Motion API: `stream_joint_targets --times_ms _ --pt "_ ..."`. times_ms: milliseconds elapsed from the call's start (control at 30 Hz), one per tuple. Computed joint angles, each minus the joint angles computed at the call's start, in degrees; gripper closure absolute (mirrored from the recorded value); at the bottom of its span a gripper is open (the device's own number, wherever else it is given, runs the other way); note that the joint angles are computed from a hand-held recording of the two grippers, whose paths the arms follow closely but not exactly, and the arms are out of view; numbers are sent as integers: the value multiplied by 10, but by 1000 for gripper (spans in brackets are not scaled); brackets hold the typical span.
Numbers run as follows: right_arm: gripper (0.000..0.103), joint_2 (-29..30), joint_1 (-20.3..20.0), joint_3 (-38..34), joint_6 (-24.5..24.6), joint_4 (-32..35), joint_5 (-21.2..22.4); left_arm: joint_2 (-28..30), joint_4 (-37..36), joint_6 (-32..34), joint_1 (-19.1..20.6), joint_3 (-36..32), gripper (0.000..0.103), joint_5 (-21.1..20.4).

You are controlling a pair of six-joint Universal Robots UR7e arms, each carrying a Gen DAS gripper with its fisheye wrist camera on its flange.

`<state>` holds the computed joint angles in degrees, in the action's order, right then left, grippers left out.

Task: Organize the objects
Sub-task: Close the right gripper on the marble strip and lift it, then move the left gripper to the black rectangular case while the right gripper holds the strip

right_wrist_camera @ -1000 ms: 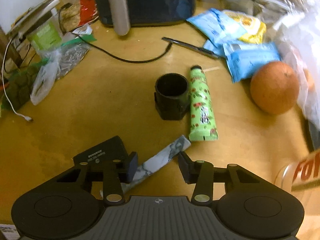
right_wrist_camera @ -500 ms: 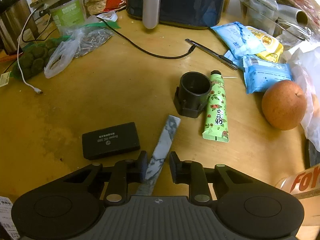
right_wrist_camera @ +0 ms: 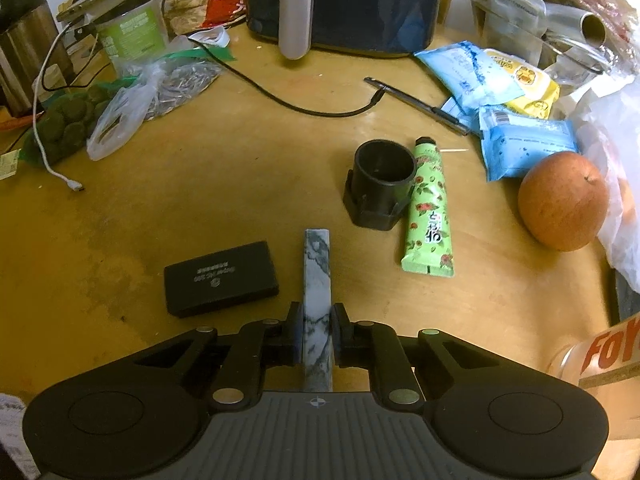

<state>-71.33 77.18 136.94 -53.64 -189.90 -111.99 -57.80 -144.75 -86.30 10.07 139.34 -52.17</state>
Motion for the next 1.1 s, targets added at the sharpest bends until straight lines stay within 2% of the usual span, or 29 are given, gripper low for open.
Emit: stream_joint_targets --times_ms 200,300,567,1100 --pt "87 -30 2 3 9 81 4 2 -6 11 4 -2 49 0" --pt "87 -38 5 7 9 97 7 6 -13 21 6 -4 49 2" --pt "87 -74 8 17 18 107 24 28 -42 67 14 -18 49 -1" --pt "86 -174 -19 56 51 115 54 73 -83 181 45 -54 49 13"
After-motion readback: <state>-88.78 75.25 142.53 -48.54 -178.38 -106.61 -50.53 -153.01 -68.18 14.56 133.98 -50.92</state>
